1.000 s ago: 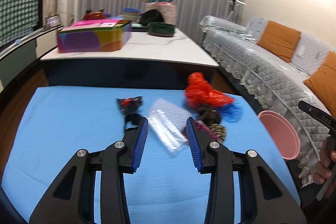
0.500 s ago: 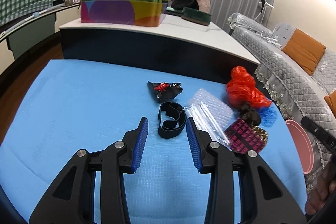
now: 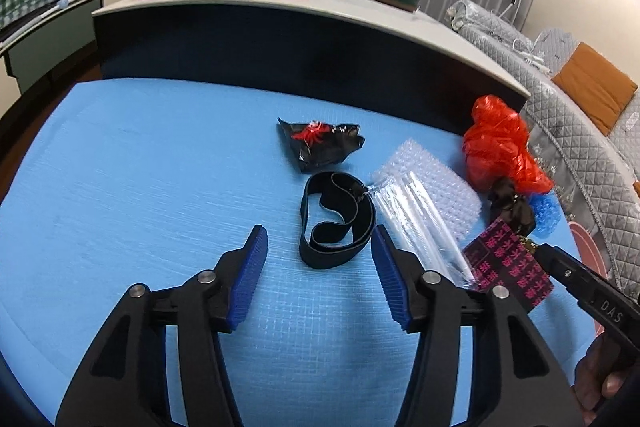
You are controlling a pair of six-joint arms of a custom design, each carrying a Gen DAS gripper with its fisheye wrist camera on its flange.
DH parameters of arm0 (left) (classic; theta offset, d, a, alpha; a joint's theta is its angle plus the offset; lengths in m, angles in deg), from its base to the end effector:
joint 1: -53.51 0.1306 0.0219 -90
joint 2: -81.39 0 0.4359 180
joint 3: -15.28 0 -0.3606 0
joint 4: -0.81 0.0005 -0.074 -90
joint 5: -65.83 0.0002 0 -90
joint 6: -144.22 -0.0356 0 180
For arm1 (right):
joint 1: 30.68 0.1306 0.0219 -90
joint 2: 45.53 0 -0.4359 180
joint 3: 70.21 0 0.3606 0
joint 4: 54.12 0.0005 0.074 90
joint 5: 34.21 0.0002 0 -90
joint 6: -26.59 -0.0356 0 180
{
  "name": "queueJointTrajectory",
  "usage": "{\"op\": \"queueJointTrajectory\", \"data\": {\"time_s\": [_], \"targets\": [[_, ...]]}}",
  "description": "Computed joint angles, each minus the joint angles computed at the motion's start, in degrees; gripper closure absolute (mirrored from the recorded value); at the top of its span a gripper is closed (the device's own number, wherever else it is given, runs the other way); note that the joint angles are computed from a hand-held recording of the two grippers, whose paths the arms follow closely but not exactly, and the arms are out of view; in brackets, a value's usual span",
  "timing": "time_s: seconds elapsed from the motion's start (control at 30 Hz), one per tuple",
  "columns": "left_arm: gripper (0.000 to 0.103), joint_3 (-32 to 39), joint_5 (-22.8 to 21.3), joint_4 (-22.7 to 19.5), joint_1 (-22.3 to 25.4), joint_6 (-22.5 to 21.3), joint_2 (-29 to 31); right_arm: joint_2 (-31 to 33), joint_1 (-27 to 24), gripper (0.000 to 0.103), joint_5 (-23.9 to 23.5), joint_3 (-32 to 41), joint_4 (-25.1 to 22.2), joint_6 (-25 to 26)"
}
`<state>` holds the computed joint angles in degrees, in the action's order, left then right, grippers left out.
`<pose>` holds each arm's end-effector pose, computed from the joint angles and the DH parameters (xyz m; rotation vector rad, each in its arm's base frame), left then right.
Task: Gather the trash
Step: 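Move both open tools back over the trash on the blue table, then grasp the black elastic band with the left tool while the right tool grasps the dark scrunchie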
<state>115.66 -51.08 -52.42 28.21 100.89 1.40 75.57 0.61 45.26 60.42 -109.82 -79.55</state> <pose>0.4786 -0.2089 0.4778 -0.6224 2.2780 -0.0090 0.5763 0.3573 0.4848 -0.4121 2.4116 0.6019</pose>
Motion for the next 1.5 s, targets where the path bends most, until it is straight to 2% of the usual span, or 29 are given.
{"op": "queueJointTrajectory", "data": {"time_s": [0.13, 0.27, 0.3, 0.37, 0.4, 0.5, 0.57, 0.8, 1.5], "targets": [[0.049, 1.52, 1.05, -1.07, 0.24, -1.46, 1.27, 0.95, -0.43, 0.059, -1.47, 1.01, -0.96, -1.05], [0.051, 2.36, 1.65, -1.74, 0.12, -2.31, 2.24, 1.31, -0.8, 0.082, -2.88, 1.97, -1.31, -1.45], [0.06, 2.48, 1.75, -1.78, 0.11, -2.42, 2.37, 1.45, -0.75, 0.089, -3.06, 2.31, -1.69, -1.0], [0.07, 2.73, 1.5, -2.28, -0.05, -2.61, 2.57, 1.45, -0.6, 0.095, -2.9, 2.38, -1.86, -0.09], [0.079, 2.64, 1.25, -2.04, -0.18, -2.7, 2.41, 1.4, -0.51, 0.097, -2.52, 2.36, -1.88, 0.35], [0.09, 3.23, -0.47, -2.42, -0.81, -3.89, 2.52, 0.73, -0.48, 0.099, -1.08, 1.95, -1.31, 1.02], [0.093, 3.79, -1.49, -2.74, -1.21, -4.54, 2.59, -0.05, -0.64, 0.099, -0.56, 1.47, -0.19, 1.07], [0.094, 4.32, -4.52, -2.39, -2.62, -5.39, 1.48, -2.84, -1.04, 0.099, 1.02, -0.28, 2.74, 2.13], [0.094, 5.06, -8.38, -1.42, -7.1, -7.76, -0.22, -10.47, -2.2, 0.099, 4.11, -8.03, 8.05, 3.17]]}}
